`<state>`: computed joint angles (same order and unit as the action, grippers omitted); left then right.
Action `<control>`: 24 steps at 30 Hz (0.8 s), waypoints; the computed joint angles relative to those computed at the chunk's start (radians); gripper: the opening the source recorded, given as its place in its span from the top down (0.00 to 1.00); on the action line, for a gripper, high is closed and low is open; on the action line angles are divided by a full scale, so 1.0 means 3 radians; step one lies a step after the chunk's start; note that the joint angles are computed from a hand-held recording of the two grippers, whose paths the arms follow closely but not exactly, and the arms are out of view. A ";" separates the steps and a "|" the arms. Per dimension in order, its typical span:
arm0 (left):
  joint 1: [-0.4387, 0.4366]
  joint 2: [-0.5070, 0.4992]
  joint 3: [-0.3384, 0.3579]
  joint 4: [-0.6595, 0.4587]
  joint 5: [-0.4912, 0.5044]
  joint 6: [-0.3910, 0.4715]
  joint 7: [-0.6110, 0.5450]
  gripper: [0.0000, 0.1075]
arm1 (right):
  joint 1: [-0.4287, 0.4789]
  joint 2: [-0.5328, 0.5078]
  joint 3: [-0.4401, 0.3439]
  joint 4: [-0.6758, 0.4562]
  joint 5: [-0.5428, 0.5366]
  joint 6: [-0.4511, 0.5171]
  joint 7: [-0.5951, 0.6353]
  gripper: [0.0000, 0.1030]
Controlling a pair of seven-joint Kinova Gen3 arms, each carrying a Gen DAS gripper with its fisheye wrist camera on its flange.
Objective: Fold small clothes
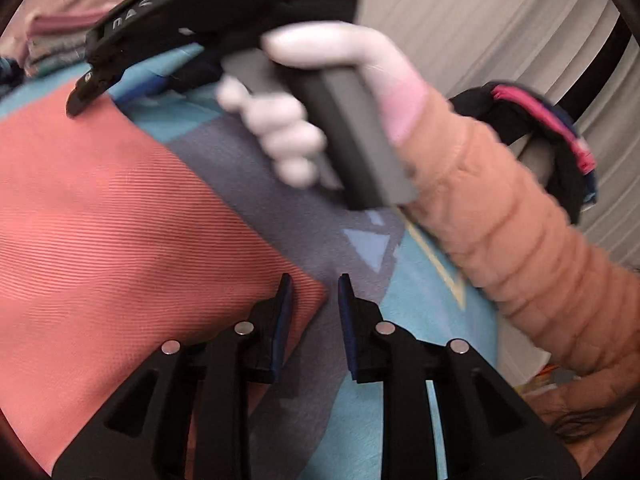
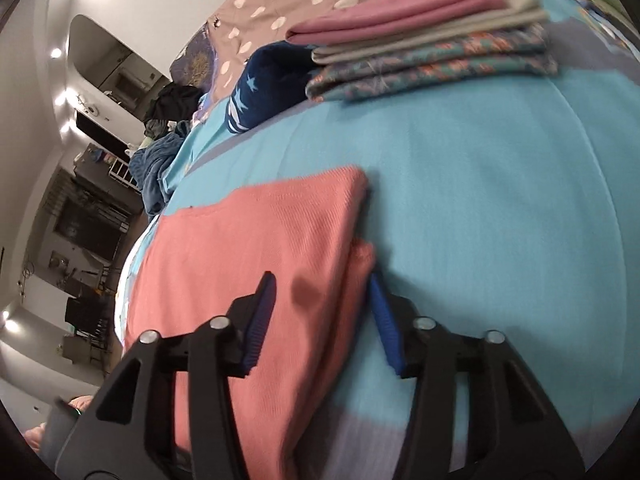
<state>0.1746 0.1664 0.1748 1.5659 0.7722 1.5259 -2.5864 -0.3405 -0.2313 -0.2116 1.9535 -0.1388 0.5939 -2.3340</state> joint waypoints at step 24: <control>-0.1013 -0.0847 -0.1088 0.0436 0.0337 0.0298 -0.0714 0.58 | 0.2077 -0.0996 -0.2378 -0.0671 0.0487 0.1398 -0.0460 0.60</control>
